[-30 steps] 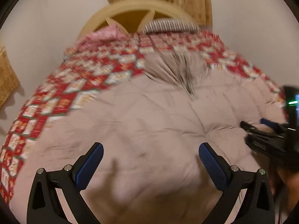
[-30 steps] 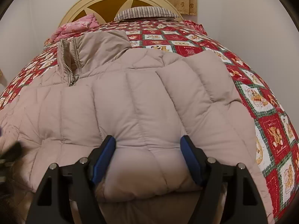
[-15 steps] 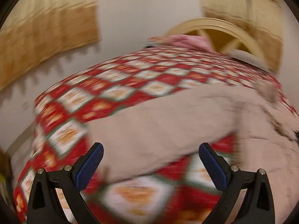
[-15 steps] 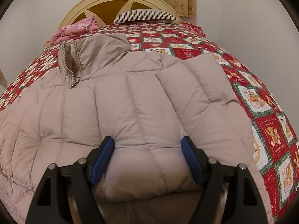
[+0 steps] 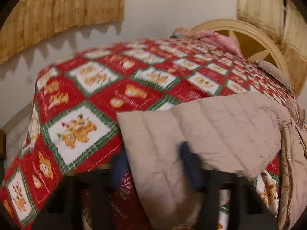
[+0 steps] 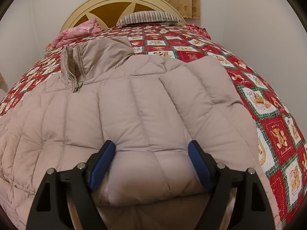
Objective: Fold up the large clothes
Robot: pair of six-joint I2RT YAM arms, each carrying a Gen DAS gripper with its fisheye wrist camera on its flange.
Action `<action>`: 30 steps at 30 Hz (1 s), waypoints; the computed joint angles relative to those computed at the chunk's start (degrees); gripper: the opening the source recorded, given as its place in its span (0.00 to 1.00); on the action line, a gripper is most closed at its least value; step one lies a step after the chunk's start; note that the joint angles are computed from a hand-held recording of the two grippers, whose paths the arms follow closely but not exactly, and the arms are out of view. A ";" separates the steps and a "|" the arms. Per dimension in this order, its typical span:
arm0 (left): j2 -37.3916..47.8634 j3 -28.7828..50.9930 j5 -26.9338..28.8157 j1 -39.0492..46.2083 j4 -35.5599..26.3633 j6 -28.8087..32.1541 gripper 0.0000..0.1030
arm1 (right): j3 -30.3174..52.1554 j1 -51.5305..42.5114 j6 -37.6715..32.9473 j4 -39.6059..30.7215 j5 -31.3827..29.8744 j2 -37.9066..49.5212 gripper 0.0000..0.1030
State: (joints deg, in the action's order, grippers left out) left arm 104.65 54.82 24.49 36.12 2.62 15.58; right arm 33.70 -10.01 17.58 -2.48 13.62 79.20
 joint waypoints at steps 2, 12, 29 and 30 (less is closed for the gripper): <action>-2.13 -1.25 -0.30 -0.62 0.34 2.05 0.13 | -0.08 0.25 0.23 0.05 0.24 -0.01 0.80; -10.30 10.67 4.76 -2.42 -7.96 -1.91 0.08 | -0.79 -0.01 0.72 0.51 -0.54 -1.03 0.82; -25.08 21.40 2.94 -26.76 -17.00 -9.67 0.07 | -1.89 -0.84 1.26 1.88 -2.67 -2.03 0.84; -25.32 21.26 2.63 -28.34 -16.90 -9.57 0.07 | -1.97 -0.96 1.26 1.98 -2.88 -2.08 0.85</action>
State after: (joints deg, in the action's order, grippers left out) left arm 79.33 76.07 27.12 7.78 -14.28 6.01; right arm 31.73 -10.97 18.84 -0.49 10.74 77.12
